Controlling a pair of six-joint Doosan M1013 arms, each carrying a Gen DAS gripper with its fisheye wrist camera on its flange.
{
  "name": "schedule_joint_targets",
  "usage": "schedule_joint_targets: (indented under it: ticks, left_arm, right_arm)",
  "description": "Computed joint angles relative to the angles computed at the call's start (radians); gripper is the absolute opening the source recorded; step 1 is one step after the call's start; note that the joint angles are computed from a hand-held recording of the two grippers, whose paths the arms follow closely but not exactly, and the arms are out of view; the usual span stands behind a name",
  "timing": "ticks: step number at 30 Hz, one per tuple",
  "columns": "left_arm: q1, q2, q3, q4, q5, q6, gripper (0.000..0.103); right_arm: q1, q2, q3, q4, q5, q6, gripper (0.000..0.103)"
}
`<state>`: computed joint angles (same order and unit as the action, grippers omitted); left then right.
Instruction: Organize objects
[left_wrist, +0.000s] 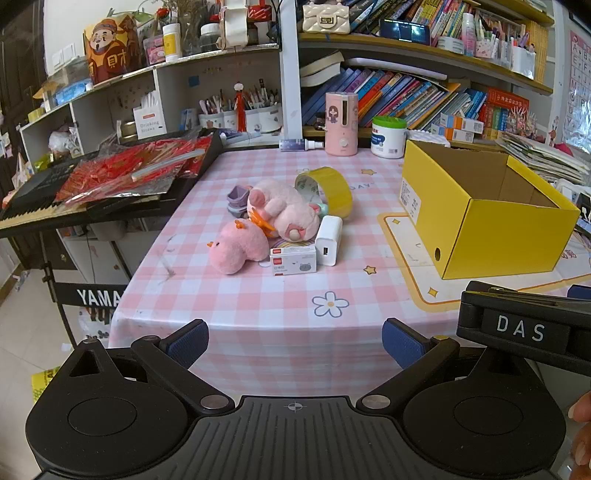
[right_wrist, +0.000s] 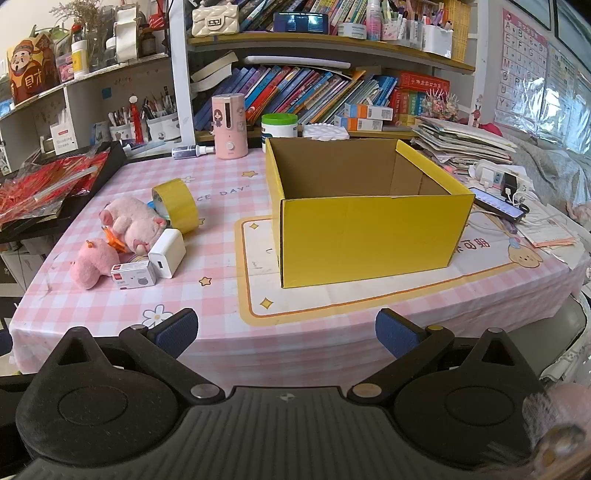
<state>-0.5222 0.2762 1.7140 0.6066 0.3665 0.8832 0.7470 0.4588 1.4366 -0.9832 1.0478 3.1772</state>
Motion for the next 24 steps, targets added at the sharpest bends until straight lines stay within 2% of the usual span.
schedule_joint_targets:
  ticks: [24]
  left_arm:
    - [0.003, 0.008, -0.007, -0.042, -0.005, 0.048, 0.101]
  right_arm:
    - [-0.004, 0.003, -0.003, 0.013, 0.006, -0.001, 0.103]
